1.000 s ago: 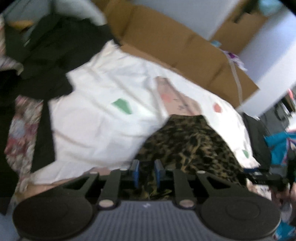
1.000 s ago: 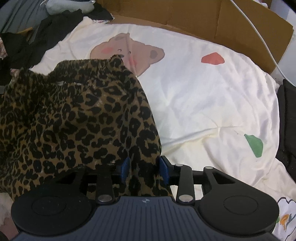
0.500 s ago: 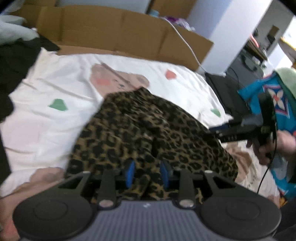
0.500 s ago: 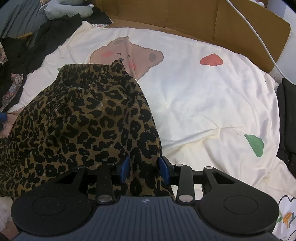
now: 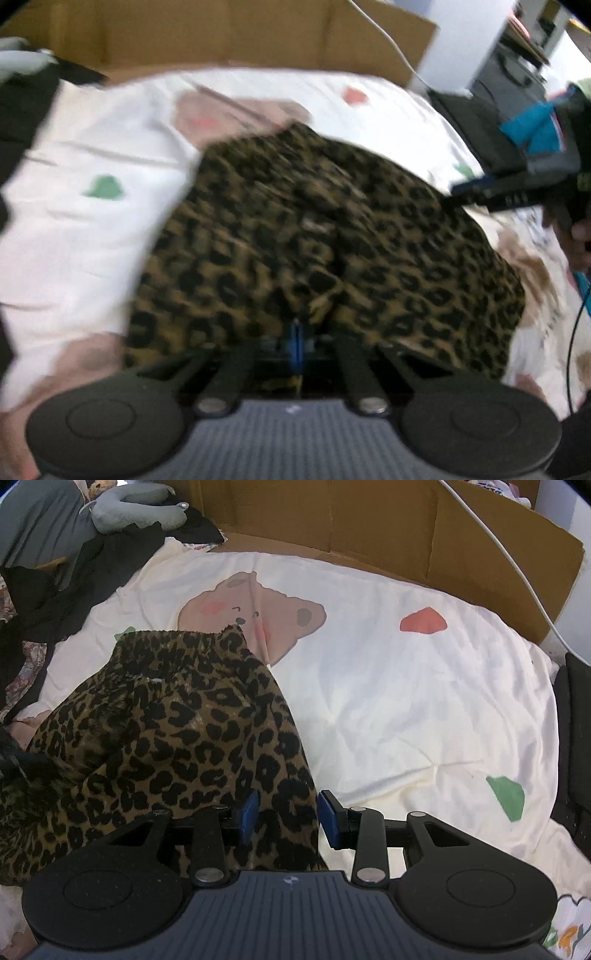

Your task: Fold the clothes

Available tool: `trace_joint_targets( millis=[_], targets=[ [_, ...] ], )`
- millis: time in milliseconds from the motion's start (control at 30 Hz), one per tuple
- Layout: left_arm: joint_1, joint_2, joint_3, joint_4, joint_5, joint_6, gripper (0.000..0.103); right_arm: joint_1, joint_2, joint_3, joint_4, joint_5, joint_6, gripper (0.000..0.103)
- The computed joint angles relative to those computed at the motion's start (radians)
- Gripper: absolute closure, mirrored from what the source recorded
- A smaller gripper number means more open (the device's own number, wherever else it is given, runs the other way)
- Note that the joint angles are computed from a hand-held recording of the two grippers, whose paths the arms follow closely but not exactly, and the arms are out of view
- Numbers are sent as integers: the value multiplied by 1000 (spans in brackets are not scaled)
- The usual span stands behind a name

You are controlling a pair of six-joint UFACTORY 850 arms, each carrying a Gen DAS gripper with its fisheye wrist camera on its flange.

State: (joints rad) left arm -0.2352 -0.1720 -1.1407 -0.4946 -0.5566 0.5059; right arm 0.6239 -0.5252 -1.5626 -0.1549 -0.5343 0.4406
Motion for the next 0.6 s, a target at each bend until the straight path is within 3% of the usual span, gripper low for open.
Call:
trace_joint_targets(
  millis=[367, 600],
  targets=[
    [198, 10, -31, -15, 25, -110, 102, -4, -61, -122, 28, -72, -71, 60],
    [268, -61, -61, 22, 19, -168, 100, 0, -137, -239, 64, -131, -184, 60]
  ],
)
